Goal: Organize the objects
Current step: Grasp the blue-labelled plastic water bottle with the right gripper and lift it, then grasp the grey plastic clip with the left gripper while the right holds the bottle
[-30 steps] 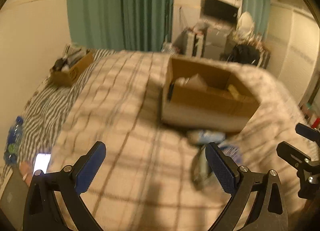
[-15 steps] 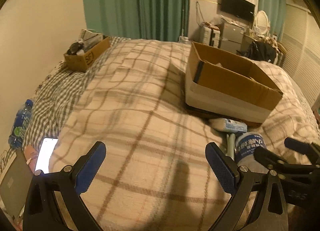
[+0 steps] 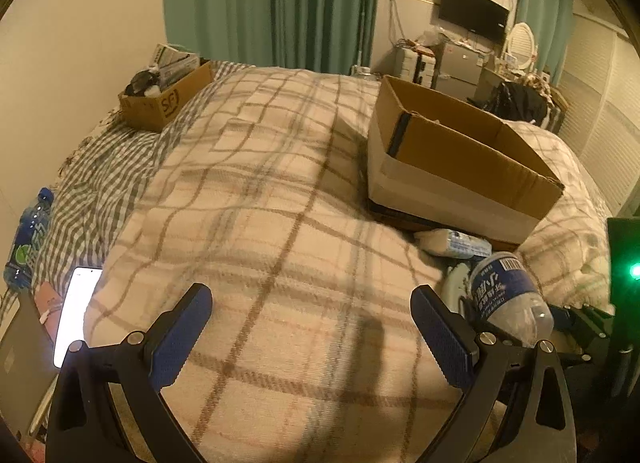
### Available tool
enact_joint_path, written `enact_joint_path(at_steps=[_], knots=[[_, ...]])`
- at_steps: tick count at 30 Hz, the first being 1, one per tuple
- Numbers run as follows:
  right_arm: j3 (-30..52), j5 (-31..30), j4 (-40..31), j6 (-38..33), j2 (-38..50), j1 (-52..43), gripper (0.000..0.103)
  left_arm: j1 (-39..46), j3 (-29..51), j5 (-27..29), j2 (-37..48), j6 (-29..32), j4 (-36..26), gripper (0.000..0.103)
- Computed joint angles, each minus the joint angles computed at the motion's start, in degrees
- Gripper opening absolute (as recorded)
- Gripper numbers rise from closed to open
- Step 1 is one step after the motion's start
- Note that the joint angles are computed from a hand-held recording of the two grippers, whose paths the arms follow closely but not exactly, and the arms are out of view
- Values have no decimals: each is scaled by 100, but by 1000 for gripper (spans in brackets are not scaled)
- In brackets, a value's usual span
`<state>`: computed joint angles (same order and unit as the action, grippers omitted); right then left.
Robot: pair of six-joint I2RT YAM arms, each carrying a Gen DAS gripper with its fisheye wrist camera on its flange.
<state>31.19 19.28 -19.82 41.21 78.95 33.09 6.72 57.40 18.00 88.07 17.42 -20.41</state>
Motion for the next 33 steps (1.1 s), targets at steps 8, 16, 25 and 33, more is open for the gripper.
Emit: enact_joint_path(at_steps=[8,16,25,33], knots=[[-192,729,-1327,7,-2161,235,67,-525,138,-54,12,553,-416,102],[-208,1253,-2219,14,-3207,159,66,-1550,288,-243,385,928,-739,89],[-536,921,-2137,-123,-3776,-122,66,-2080,234,-525,728,1396,-825,45],[-508,1010,-2277,-34,-3914,35,66,-1686,628,122,809,1266,-1739,11]])
